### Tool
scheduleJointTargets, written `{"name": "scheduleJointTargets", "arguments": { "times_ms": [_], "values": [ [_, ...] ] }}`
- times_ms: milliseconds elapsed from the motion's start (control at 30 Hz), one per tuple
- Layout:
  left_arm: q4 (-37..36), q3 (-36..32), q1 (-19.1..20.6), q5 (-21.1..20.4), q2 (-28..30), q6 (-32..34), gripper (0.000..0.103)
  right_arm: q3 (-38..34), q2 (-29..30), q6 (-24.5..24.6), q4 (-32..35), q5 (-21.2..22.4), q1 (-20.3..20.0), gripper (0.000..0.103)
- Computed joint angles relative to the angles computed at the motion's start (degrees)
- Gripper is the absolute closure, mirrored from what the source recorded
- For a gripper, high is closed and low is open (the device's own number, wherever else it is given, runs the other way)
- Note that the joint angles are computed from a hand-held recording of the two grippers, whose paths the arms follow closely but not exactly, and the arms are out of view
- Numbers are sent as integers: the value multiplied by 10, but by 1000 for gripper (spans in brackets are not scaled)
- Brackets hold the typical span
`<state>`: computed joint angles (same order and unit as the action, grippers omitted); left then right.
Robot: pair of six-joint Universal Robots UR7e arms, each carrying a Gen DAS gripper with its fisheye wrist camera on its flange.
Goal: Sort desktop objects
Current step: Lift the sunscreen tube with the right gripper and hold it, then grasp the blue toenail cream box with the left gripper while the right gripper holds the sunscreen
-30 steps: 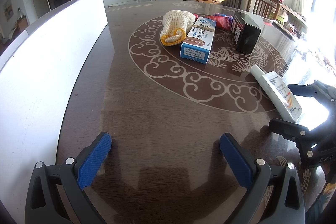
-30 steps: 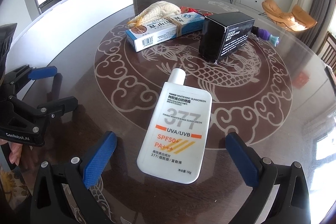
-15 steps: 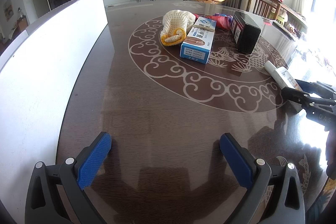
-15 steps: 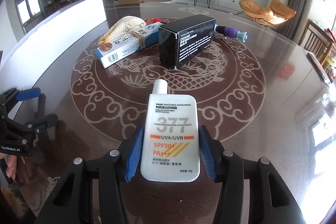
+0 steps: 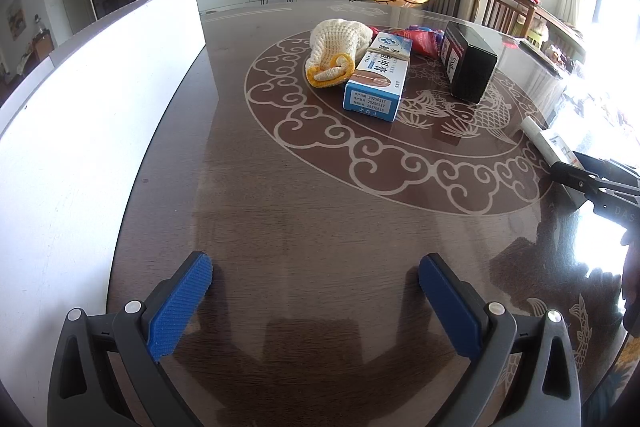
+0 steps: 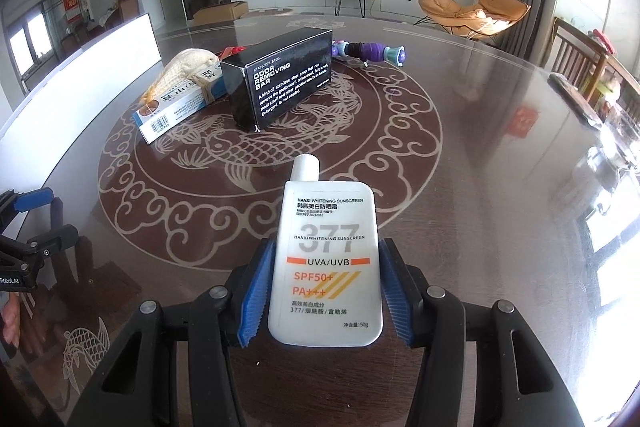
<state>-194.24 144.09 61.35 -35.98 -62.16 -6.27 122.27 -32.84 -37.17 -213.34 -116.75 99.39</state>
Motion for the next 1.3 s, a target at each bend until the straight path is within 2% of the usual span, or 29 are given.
{"name": "scheduleJointTargets", "arguments": {
  "times_ms": [100, 200, 367, 533, 700, 800, 833, 867, 933, 1033, 1133, 1200, 1267, 1300],
  "values": [
    [0, 0, 0, 0, 0, 0, 0, 1, -1, -2, 4, 3, 0, 46],
    [2, -1, 0, -1, -1, 0, 0, -3, 8, -14, -6, -13, 6, 42],
    [33, -24, 11, -15, -4, 16, 0, -4, 8, -10, -7, -17, 5, 38],
    [85, -104, 35, -36, 23, 47, 0, -5, 7, -7, -6, -19, 3, 34],
    [88, -209, 56, -61, 89, 116, 0, -6, 6, -9, -5, -18, 1, 33],
    [70, -252, 60, -49, 123, 121, 1, -7, 6, -9, -5, -19, 0, 32],
    [42, -253, 58, -47, 130, 133, 26, -7, 6, -9, -6, -19, -1, 32],
    [21, -248, 53, -44, 130, 138, 57, -7, 6, -9, -6, -19, -1, 32],
    [21, -228, 44, -36, 120, 124, 62, -7, 6, -9, -6, -19, -1, 32],
    [-21, -144, 19, -23, 90, 100, 62, -8, 6, -10, -5, -19, -2, 32],
    [-28, -46, -19, -6, 46, 37, 61, -8, 6, -10, -5, -18, -2, 32],
    [-21, -6, -35, -2, 22, 7, 56, -8, 6, -10, -5, -19, -2, 32],
    [23, -2, -32, -18, -1, -12, 20, -9, 6, -9, -5, -19, -2, 31],
    [37, -8, -29, -22, -4, -16, 17, -8, 5, -5, -1, -16, -2, 30]
  ]
}}
